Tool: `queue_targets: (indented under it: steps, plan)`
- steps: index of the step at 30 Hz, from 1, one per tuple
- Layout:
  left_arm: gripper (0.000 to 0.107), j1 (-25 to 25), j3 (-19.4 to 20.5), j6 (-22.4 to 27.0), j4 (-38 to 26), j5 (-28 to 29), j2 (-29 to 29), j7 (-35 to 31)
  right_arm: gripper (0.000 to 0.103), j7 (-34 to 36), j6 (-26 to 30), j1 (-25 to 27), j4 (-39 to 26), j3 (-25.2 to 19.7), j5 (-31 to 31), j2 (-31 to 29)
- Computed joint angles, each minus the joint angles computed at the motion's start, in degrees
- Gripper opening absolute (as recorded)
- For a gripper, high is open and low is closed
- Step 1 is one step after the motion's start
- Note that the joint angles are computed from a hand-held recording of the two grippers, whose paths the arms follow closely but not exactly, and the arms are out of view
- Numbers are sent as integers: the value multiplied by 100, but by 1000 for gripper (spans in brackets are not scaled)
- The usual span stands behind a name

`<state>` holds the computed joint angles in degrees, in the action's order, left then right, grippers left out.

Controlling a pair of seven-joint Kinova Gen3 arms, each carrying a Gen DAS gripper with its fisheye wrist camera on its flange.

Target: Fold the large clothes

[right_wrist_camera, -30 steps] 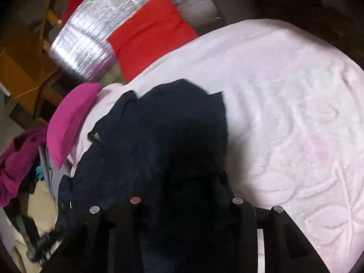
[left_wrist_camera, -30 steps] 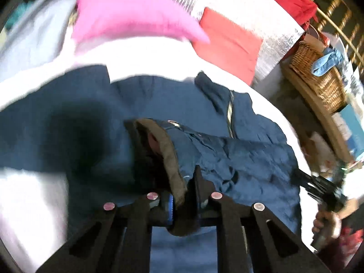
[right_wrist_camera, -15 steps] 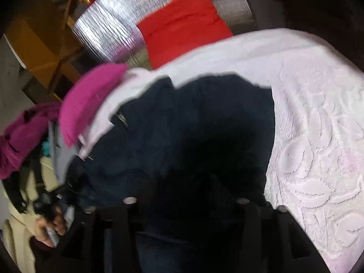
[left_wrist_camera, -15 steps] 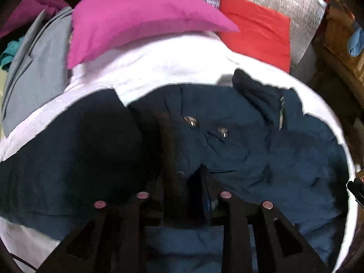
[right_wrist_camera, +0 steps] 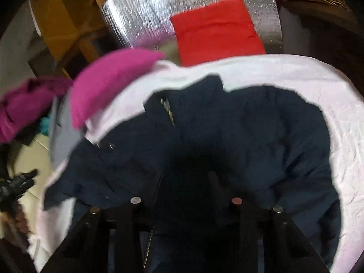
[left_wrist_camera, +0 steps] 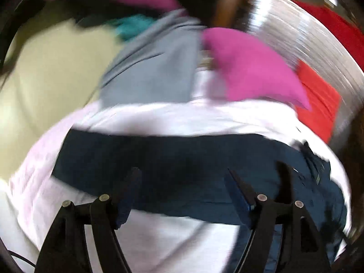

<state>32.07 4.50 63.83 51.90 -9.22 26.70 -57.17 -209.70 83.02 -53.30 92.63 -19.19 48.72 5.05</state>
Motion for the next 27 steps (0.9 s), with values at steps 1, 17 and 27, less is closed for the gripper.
queue_targets:
  steps: [1, 17, 27]
  plan:
    - [76, -197, -33, 12, 113, 176, -42, 143, 40, 91, 70, 20, -104, 22, -77, 157]
    - [76, -1980, 187, -997, 1773, 2211, -146, 1154, 88, 576, 195, -288, -646, 568, -653, 885]
    - [18, -1775, 86, -2092, 2074, 1876, -34, 1419, 93, 558, 132, -408, -680, 602, -524, 962]
